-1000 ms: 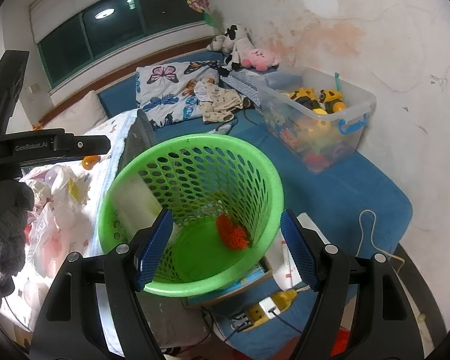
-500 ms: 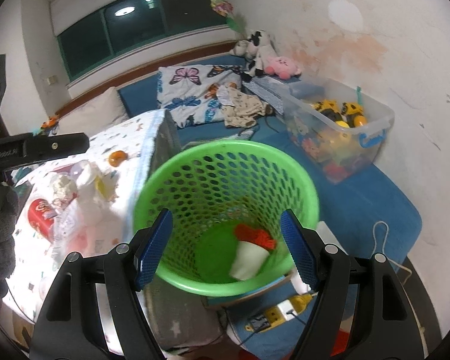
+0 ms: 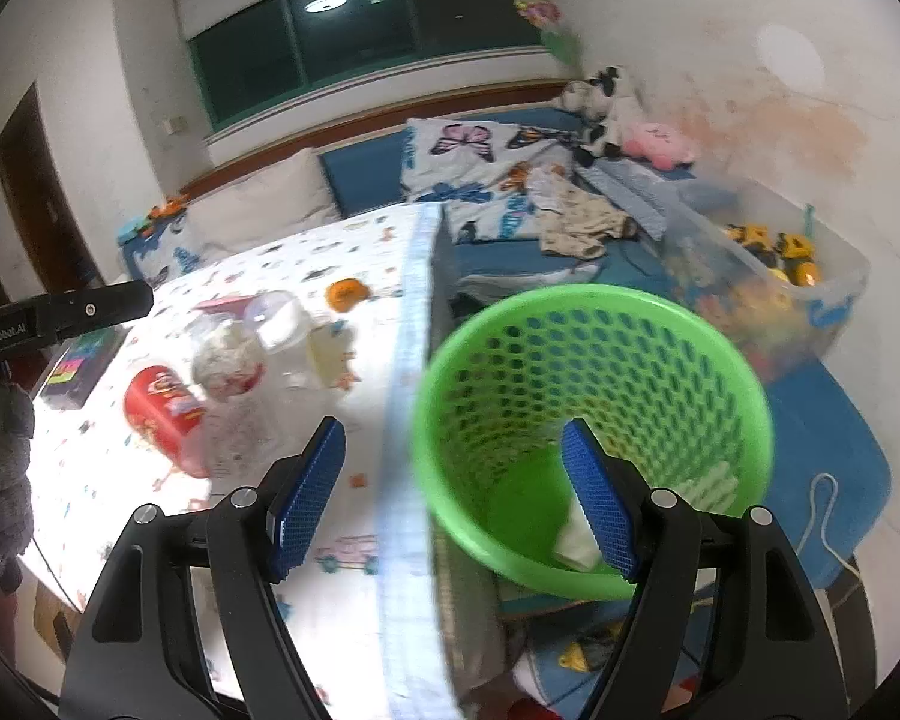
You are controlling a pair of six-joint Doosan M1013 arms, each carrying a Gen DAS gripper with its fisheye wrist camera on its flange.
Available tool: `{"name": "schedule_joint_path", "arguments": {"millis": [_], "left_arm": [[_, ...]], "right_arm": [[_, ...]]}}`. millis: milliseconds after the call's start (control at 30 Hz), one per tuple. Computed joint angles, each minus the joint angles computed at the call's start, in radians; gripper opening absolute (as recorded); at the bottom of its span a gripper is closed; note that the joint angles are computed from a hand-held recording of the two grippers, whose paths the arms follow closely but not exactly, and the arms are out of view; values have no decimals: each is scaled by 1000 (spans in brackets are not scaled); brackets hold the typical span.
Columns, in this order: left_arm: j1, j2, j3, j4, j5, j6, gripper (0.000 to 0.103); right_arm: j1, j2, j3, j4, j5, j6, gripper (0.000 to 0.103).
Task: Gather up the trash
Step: 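Move the right tool back to the bed and grasp the clear printed plastic bag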
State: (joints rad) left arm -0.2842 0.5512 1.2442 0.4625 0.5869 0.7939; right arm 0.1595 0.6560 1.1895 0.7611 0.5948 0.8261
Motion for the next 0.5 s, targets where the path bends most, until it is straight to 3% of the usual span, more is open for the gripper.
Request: {"name": "schedule_joint_path", "arguments": {"millis": [500], "left_arm": [[42,-95,185,114,-44,-217,73]], "right_arm": [[63,38,-35,15,122,-31,81]]}}
